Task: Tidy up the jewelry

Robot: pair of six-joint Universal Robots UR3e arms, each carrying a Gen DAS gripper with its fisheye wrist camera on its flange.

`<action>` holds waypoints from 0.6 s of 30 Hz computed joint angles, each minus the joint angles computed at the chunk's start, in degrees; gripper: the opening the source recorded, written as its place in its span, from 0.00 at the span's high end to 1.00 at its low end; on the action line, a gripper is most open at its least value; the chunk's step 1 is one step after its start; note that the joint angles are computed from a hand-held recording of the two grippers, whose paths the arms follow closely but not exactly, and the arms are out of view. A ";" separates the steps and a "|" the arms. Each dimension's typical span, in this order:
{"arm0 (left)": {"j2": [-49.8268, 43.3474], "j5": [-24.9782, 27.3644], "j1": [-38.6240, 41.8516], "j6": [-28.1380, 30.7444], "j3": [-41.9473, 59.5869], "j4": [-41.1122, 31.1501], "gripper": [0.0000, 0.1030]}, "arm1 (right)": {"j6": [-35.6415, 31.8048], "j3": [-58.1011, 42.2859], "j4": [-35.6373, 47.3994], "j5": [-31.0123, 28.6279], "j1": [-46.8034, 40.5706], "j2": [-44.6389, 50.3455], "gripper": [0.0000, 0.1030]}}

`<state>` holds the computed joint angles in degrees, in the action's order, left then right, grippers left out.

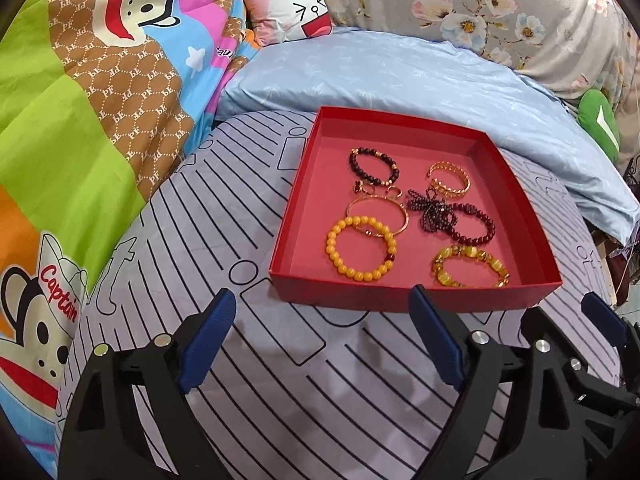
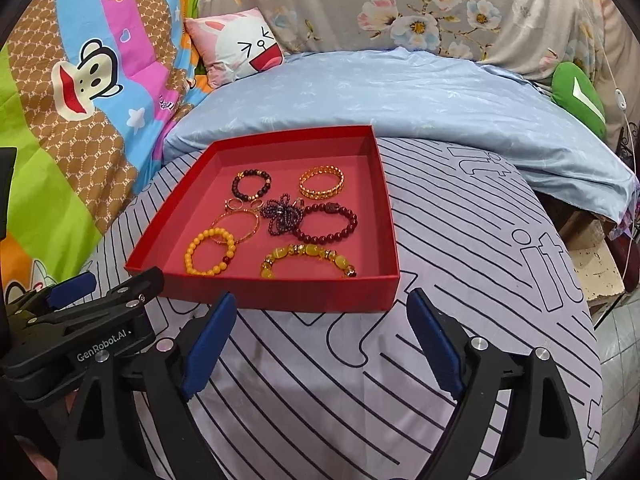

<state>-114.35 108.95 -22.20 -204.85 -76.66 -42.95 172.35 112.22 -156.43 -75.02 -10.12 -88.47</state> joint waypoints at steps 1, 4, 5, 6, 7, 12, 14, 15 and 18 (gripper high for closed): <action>-0.08 0.30 -0.16 0.12 -0.09 -0.18 0.18 | 0.06 0.36 -0.34 -0.23 0.06 0.00 0.19; -0.49 1.36 -0.55 0.06 -0.14 -0.91 0.15 | 0.21 1.12 -1.16 -0.90 0.28 0.13 0.18; -0.37 1.18 -0.47 0.08 -0.56 -0.69 0.15 | 0.28 1.08 -1.25 -1.03 0.42 0.31 0.18; -0.22 0.90 -0.35 0.14 -1.12 -0.28 0.15 | 0.47 1.28 -1.50 -1.20 0.48 0.47 0.17; -0.13 0.73 -0.24 0.18 -1.52 0.10 0.15 | 0.50 1.64 -1.80 -1.11 0.36 0.42 0.17; -0.31 0.80 0.03 -0.30 -2.13 0.55 0.14 | 1.16 2.25 -1.74 0.43 -0.63 0.95 0.06; -0.29 0.66 0.25 -0.50 -2.43 0.60 0.14 | 0.23 1.49 1.57 4.06 -2.00 1.18 0.06; -0.32 0.81 0.28 -0.58 -2.43 0.57 0.14 | -0.34 1.09 2.80 5.07 -2.33 1.51 0.06; -0.53 0.63 0.49 -0.43 -2.63 0.74 0.14 | -0.87 2.07 -0.43 3.30 -1.25 1.92 0.06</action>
